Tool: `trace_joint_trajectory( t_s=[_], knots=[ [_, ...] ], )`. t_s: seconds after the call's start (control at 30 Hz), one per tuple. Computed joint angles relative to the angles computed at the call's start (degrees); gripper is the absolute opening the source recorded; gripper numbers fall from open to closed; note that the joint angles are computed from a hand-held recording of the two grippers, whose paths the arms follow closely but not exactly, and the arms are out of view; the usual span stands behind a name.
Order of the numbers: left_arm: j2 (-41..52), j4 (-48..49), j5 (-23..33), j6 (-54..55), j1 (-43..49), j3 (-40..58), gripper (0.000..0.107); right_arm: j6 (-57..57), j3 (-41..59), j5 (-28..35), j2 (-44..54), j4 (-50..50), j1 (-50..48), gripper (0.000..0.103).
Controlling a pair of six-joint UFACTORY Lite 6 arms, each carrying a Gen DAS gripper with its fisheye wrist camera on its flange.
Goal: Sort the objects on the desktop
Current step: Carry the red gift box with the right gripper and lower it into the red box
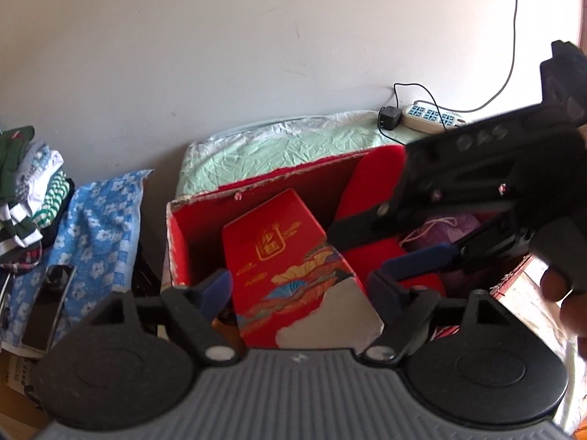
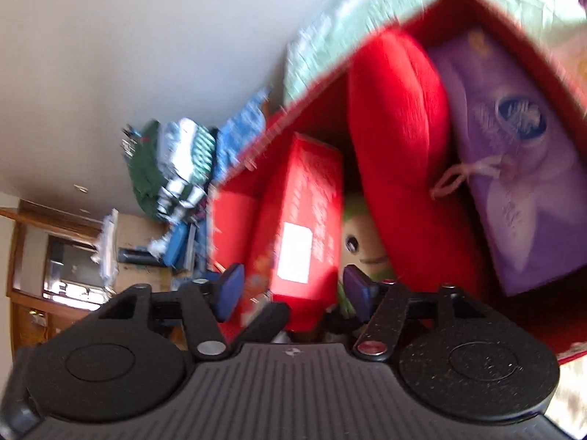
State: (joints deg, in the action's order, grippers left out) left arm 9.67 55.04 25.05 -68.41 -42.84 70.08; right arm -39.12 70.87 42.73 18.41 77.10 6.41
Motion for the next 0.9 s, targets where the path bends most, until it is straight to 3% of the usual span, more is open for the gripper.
trace_joint_trajectory(
  t_s=[0.1,0.17,0.23,0.33,0.43,0.5,0.53,0.67,0.9],
  knots=[
    [-0.79,0.86,-1.49,-0.24,0.59,-0.20,0.083,-4.80,-3.43,-4.60,-3.24,4.29,-0.22,0.066],
    [-0.83,-1.35,-3.29,1.64,1.28,-0.02,0.083,-4.41,-2.48,-9.64,-2.85,2.67,1.72,0.059],
    [-1.00,-5.54,-5.60,5.68,1.74,-0.08,0.083,0.32,0.34,-13.27,-0.82,-3.55,3.83,0.042],
    [-0.42,-7.46,-6.53,9.16,0.85,0.08,0.083,0.05,1.58,-10.95,1.34,-4.51,3.42,0.032],
    [2.60,-15.09,-5.86,16.86,1.81,1.83,0.082,-0.45,2.33,-12.13,1.97,-5.76,4.98,0.031],
    [3.32,-22.98,-7.13,23.78,3.49,1.56,0.081,6.29,5.70,-13.78,2.96,-14.13,6.43,0.030],
    [3.16,-23.33,-7.67,23.88,3.82,0.93,0.083,9.86,7.59,-14.10,3.88,-18.42,7.14,0.025],
    [3.40,-21.68,-8.35,22.01,3.96,0.63,0.088,19.11,10.97,-15.84,5.92,-29.35,9.51,0.023],
    [4.84,-14.93,-6.25,15.95,2.63,1.71,0.096,24.14,13.18,-15.24,8.15,-36.69,10.89,0.022]
  ],
)
